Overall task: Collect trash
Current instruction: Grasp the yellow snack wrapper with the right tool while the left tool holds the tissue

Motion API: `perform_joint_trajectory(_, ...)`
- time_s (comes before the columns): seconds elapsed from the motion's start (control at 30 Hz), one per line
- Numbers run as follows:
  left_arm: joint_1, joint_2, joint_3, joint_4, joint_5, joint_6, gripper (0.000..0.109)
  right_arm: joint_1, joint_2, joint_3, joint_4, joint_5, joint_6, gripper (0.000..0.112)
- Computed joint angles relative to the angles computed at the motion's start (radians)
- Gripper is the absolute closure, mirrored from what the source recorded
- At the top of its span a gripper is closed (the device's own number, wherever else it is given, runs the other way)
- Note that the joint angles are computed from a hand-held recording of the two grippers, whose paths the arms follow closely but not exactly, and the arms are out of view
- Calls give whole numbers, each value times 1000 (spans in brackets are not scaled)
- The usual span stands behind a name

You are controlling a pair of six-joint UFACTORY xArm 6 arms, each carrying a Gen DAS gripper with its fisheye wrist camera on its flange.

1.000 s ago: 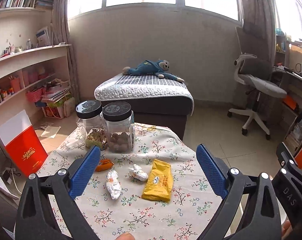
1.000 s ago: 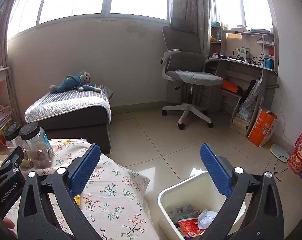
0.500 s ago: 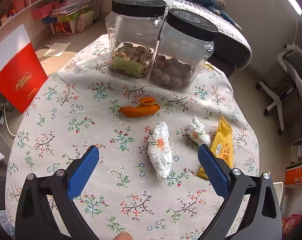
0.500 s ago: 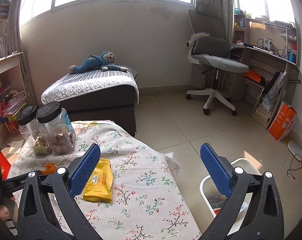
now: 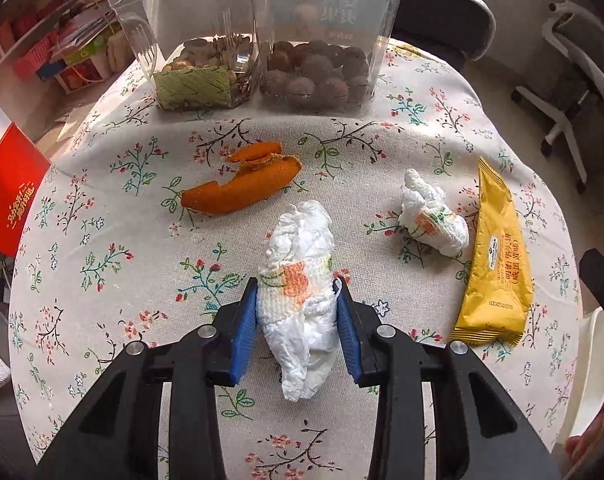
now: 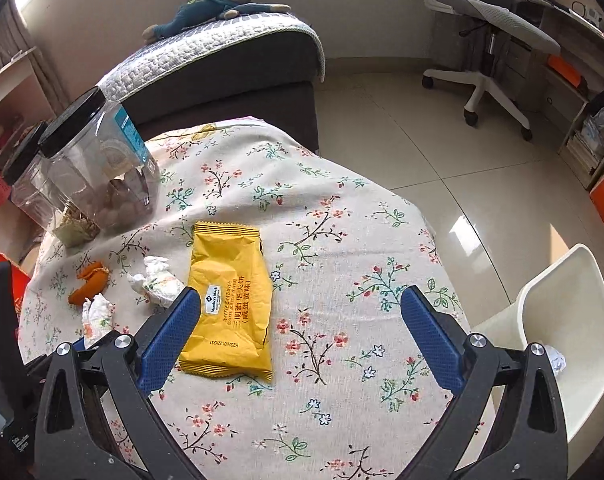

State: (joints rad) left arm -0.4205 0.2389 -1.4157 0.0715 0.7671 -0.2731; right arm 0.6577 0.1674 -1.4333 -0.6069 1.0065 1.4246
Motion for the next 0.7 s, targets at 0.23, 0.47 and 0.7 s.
perform_joint_trajectory(0.23, 67, -146, 93, -94, -52, 57, 71, -20, 163, -133, 127, -44, -161, 16)
perform_joint_trajectory(0.47, 101, -196, 127, -107, -46, 90, 71, -20, 126, -67, 177, -141, -201, 63)
perform_joint_trajectory(0.7, 106, -260, 183, -128, -121, 122, 71, 17, -40, 36, 4, -188, -73, 76)
